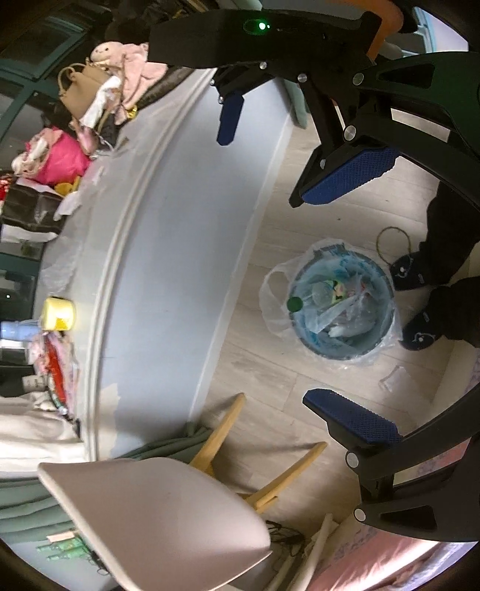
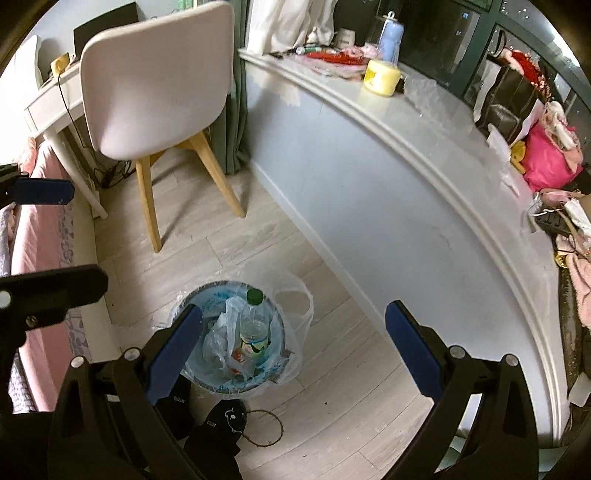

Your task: Collect trash

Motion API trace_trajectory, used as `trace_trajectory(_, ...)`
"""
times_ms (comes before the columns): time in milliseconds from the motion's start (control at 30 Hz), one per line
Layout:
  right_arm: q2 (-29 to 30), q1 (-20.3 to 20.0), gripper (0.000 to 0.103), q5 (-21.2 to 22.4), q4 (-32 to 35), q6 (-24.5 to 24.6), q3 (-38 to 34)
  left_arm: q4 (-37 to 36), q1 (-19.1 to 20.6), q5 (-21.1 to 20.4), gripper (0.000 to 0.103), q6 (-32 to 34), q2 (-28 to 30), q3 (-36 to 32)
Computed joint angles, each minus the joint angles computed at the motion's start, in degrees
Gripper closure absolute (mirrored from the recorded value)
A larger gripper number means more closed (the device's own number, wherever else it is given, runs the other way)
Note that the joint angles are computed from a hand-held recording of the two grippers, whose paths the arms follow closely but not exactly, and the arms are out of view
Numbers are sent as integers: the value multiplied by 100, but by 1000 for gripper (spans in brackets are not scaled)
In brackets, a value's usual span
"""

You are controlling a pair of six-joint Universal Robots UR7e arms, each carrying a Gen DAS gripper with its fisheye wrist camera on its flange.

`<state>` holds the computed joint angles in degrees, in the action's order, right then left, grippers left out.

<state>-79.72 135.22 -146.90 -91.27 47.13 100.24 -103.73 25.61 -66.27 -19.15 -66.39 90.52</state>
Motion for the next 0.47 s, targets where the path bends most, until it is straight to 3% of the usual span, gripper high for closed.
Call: trace_trajectory(467,119,268,7,-12,747,504,-548,259,-170,64,6,106,3,-481)
